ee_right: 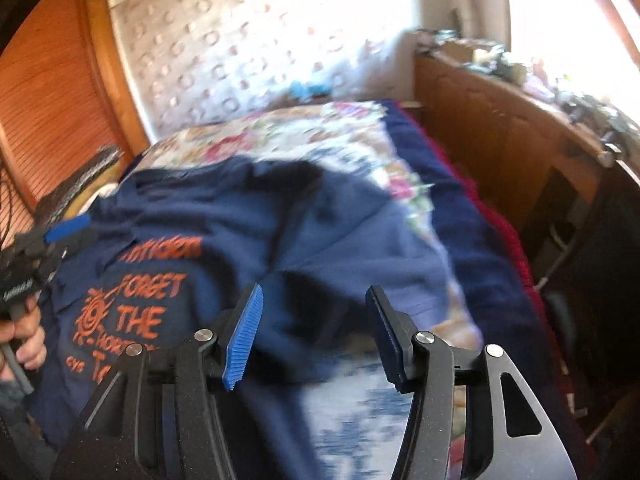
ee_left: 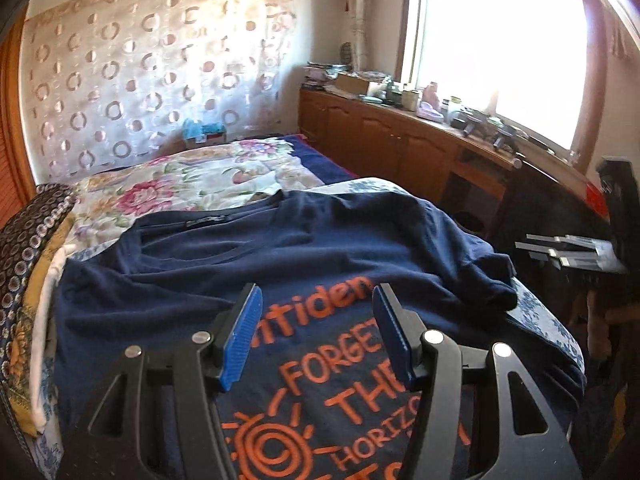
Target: Fold small clothes
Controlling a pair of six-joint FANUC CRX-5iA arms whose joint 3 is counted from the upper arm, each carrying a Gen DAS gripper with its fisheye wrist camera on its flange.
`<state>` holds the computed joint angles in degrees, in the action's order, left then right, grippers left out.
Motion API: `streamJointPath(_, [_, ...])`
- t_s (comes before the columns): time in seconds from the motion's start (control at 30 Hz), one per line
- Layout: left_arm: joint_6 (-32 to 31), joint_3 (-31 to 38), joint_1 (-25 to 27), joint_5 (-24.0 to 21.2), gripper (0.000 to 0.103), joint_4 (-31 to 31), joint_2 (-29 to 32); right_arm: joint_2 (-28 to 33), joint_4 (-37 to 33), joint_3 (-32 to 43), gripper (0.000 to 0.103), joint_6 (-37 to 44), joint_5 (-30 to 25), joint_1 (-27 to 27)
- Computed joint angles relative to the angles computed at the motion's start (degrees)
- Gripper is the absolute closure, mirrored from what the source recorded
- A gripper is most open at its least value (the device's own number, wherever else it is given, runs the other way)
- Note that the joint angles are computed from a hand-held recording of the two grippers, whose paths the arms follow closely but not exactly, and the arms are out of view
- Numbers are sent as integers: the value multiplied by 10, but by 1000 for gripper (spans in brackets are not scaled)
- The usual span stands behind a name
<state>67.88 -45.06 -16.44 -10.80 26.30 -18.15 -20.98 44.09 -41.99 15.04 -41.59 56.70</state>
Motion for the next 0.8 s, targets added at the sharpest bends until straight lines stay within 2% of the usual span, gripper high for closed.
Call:
streamJointPath(0.17, [9, 9, 1, -21, 45, -19, -3, 2, -18, 3, 48, -14, -19, -47])
streamJointPath(0.37, [33, 23, 5, -50, 45, -51, -6, 28, -115, 19, 48, 27, 14, -97])
streamJointPath(0.53, [31, 25, -1, -56, 45, -50, -1, 34, -177, 30, 49, 65, 23, -109])
streamJointPath(0.6, [36, 27, -1, -59, 45, -57, -1, 33, -173, 30, 49, 66, 20, -107])
streamJointPath(0.73, [43, 26, -1, -63, 45, -66, -5, 31, -181, 34, 75, 95, 28, -105])
streamJointPath(0.8, [46, 26, -1, -64, 45, -67, -4, 36, -155, 35, 81, 86, 10, -94])
